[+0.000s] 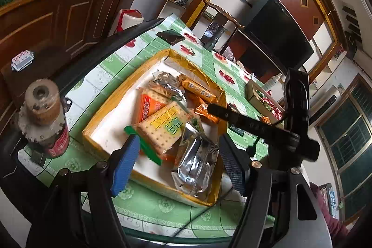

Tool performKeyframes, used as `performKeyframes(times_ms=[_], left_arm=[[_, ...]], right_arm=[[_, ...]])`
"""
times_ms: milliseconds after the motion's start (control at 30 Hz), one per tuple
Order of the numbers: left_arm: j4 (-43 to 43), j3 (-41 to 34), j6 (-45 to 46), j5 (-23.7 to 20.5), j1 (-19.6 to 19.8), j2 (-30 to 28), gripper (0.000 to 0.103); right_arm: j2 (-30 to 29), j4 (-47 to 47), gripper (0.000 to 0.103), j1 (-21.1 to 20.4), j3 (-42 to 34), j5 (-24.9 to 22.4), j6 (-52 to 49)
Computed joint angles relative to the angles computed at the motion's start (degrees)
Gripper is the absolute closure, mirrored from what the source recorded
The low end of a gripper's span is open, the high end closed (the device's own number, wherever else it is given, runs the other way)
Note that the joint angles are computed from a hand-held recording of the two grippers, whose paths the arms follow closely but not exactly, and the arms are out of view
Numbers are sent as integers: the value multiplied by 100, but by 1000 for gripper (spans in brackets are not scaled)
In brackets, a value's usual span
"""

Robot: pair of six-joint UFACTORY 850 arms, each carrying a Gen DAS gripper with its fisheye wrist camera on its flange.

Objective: Organize snacks
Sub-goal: 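Carry the foil bag into the tray with the left tool and release it, then carry the green pea snack bag into the tray with the right tool and release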

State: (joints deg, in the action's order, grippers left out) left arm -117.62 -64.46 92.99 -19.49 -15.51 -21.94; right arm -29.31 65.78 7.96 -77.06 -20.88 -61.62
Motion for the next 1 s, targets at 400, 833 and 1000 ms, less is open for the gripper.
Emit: performKeyframes(times_ms=[400,833,1000], left_arm=[[588,-174,-484,-313,-22,-269,31],[1015,-185,-865,-213,-207,-226,31],[1234,-244,-1103,-364,-190,-318,31]], right_arm=[[885,-1570,24,-349,1386,492,337],[869,-18,50,-152,1708,857,-1380],[939,461,54,-346,1749,587,-1553]])
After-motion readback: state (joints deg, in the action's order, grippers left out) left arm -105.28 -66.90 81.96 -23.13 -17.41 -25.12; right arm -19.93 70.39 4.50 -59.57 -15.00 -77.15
